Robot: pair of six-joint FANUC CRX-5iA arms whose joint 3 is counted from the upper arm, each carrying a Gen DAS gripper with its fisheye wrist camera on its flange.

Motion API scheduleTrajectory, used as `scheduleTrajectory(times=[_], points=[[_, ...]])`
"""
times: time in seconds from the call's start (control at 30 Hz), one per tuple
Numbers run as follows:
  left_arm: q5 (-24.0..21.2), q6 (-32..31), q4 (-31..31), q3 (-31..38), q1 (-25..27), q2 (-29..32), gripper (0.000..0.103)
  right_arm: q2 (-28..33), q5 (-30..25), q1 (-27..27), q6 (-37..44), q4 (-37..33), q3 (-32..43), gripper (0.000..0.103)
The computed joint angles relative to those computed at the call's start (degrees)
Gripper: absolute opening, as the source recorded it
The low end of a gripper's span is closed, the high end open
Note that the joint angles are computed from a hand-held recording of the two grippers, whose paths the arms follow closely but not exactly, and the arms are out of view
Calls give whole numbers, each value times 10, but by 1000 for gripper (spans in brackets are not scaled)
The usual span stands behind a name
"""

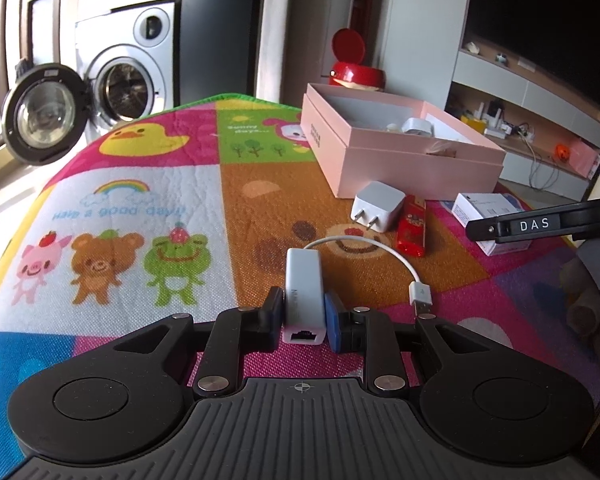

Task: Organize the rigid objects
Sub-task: 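Carry the cable box toward the pink box with the right tool while the left holds the adapter, then lower the cable box into the pink box and open the right tool while the left lowers the adapter in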

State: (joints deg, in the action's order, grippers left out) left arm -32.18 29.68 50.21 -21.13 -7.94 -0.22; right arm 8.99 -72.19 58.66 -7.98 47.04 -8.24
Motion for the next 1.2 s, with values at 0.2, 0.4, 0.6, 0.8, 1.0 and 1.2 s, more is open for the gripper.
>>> scheduleTrajectory(times=[0.2, 0.4, 0.6, 0.8, 1.0, 1.2], points=[[6, -51, 20, 5, -10, 12, 25, -10, 34, -9, 58, -13, 1, 69], [-40, -247, 153, -38, -8, -13, 24, -56, 32, 31, 105, -10, -27, 69], [-12, -375, 284, 11, -57, -5, 24, -95, -9, 56, 72, 146, -50, 69], [53, -492, 432, 136, -136, 62, 9, -97, -4, 12, 101, 235, -25, 69], [-71, -185, 238, 278, -74, 147, 13, -98, 30, -9, 95, 184, -28, 69], [-201, -58, -28, 294, -15, 161, 13, -91, 46, 6, 82, 87, -58, 69]])
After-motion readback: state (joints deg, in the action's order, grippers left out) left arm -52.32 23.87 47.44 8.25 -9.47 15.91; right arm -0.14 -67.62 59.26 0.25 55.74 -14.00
